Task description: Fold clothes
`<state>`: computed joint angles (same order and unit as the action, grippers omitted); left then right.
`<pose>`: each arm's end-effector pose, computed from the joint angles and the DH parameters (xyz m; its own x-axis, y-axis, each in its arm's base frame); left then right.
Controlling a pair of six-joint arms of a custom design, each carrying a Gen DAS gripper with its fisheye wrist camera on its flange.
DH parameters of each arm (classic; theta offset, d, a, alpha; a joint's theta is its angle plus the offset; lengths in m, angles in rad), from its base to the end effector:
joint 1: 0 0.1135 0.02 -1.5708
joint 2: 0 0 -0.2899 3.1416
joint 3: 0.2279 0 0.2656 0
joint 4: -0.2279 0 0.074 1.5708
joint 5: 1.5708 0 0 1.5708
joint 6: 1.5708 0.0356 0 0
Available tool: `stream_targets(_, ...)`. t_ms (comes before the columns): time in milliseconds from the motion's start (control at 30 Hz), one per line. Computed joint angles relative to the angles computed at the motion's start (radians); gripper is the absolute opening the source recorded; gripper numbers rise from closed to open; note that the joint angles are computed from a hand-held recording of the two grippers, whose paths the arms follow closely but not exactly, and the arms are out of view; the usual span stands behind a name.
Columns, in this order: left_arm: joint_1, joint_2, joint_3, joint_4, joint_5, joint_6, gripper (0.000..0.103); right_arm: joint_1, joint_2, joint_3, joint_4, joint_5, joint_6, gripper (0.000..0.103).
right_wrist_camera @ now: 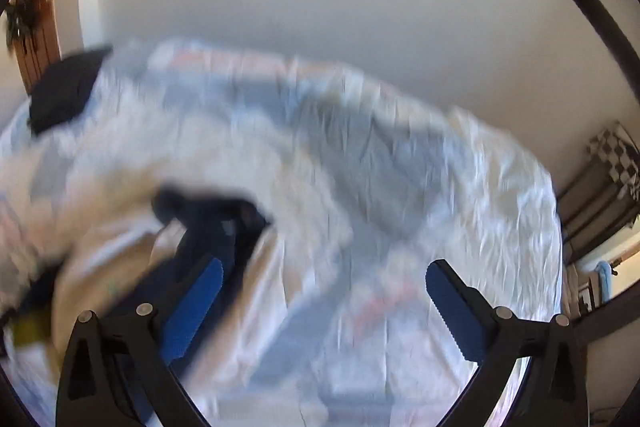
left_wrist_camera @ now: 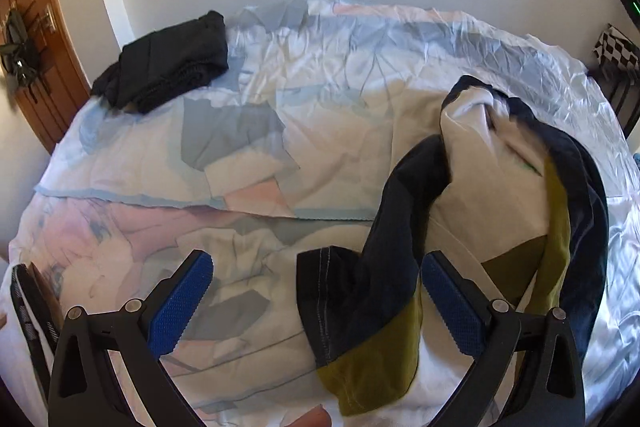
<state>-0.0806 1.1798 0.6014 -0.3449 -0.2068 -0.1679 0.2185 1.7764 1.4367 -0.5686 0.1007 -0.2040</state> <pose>0.2245 -0.0108 0.2035 -0.7764 -0.1014 -0.6221 -0.1769 0.9824 0.0607 0.4014 0.0855 0.2814 -0.7223 -0.3668 -0.5863 -0.3080 0.9296 -0.2022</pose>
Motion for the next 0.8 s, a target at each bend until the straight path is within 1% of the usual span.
stream_targets(33,-0.002,0.011,0.0,0.001,-0.008,0.006,0.103,0.001,-0.027,-0.051,0.007,-0.024,-0.001,0.103)
stream_targets(67,-0.007,0.018,0.001,0.001,-0.028,0.013,0.103,0.001,-0.056,-0.09,-0.009,-0.078,0.018,0.103)
stream_targets(167,-0.002,0.043,0.014,-0.029,-0.085,0.034,0.103,-0.013,-0.145,-0.199,-0.082,-0.281,0.114,0.103)
stream_targets(233,0.027,0.044,0.01,-0.037,-0.055,0.041,0.103,0.006,-0.176,-0.277,-0.137,-0.353,0.212,0.103)
stream_targets(300,0.057,0.031,-0.015,-0.021,0.026,0.059,0.103,0.041,-0.206,-0.38,-0.124,-0.412,0.261,0.103)
stream_targets(367,0.04,0.032,-0.034,0.006,0.066,0.07,0.103,0.093,-0.235,-0.463,-0.06,-0.422,0.27,0.103)
stream_targets(433,-0.023,0.069,-0.04,0.021,0.024,0.069,0.103,0.145,-0.24,-0.511,0.001,-0.402,0.285,0.099)
stream_targets(500,-0.09,0.096,-0.046,0.021,0.0,0.074,0.103,0.169,-0.229,-0.532,0.042,-0.415,0.328,0.098)
stream_targets(533,-0.117,0.097,-0.046,0.012,-0.012,0.081,0.103,0.171,-0.217,-0.533,0.048,-0.437,0.342,0.096)
stream_targets(567,-0.15,0.097,-0.044,-0.001,-0.051,0.085,0.103,0.175,-0.206,-0.535,0.05,-0.456,0.346,0.095)
stream_targets(600,-0.173,0.1,-0.041,-0.012,-0.078,0.085,0.103,0.184,-0.202,-0.541,0.054,-0.459,0.344,0.092)
stream_targets(633,-0.169,0.105,-0.038,-0.012,-0.08,0.078,0.103,0.195,-0.202,-0.55,0.063,-0.45,0.342,0.089)
stream_targets(667,-0.155,0.106,-0.035,-0.013,-0.062,0.071,0.103,0.207,-0.202,-0.559,0.073,-0.442,0.34,0.088)
stream_targets(700,-0.115,0.101,-0.032,-0.017,-0.001,0.063,0.103,0.218,-0.201,-0.568,0.082,-0.433,0.338,0.086)
stream_targets(733,-0.083,0.095,-0.025,-0.032,0.039,0.057,0.103,0.226,-0.204,-0.577,0.097,-0.431,0.338,0.086)
stream_targets(800,-0.041,0.065,-0.012,-0.069,0.067,0.057,0.103,0.23,-0.217,-0.596,0.134,-0.444,0.345,0.086)
